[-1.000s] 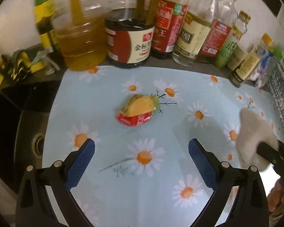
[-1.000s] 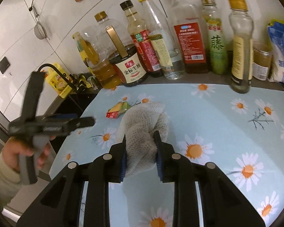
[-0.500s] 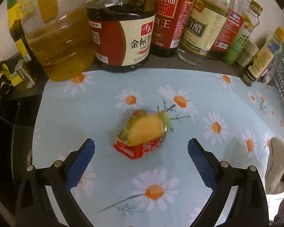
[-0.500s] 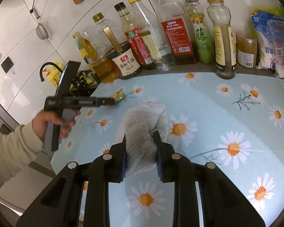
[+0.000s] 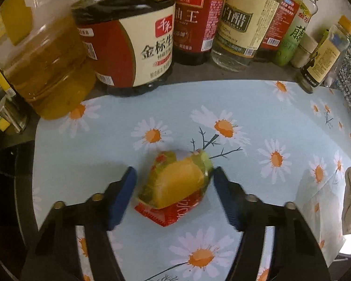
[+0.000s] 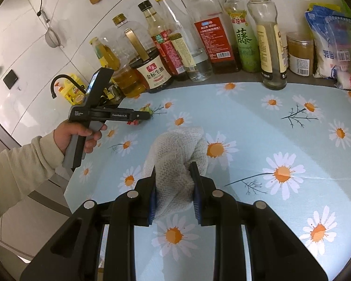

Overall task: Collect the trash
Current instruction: 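Grasp the white tissue ball with the right tool while the left tool grasps the red snack wrapper, then carry the tissue ball and snack wrapper down over the black bin with both tools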

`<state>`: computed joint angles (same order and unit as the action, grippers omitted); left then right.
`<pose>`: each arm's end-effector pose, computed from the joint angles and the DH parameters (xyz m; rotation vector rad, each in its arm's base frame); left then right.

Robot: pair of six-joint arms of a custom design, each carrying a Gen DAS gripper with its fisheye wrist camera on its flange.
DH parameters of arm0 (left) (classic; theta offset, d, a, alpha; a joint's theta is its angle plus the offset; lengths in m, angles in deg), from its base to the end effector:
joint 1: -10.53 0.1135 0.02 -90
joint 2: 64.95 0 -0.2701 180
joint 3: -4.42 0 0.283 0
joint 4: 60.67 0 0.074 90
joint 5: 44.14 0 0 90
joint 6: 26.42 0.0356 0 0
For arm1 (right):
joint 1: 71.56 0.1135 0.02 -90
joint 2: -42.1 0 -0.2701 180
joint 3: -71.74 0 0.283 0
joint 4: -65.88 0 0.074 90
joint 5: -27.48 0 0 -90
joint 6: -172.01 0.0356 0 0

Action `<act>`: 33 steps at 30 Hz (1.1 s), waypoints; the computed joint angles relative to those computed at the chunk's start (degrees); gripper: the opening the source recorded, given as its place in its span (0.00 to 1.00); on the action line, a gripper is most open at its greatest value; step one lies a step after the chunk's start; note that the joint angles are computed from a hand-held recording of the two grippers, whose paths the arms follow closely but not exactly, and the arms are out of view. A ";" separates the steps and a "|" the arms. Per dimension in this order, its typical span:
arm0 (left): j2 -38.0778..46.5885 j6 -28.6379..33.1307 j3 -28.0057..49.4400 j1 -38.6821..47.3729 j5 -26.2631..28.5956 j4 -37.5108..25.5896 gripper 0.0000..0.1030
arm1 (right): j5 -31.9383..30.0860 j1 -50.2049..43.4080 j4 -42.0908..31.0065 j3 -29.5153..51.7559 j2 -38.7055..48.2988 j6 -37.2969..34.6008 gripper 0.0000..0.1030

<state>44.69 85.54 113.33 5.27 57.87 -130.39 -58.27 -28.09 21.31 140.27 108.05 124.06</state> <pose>0.4277 -0.0468 0.2617 0.6997 2.6769 -0.2187 0.2007 0.1866 0.2996 0.0099 2.3979 0.6596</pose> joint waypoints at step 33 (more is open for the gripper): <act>-29.53 8.72 -23.56 16.87 17.02 -8.83 0.50 | 9.29 14.21 -1.29 9.96 10.40 9.76 0.26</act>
<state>15.16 94.25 89.77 22.14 74.89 -139.22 -48.98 -13.88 20.03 150.23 118.44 133.82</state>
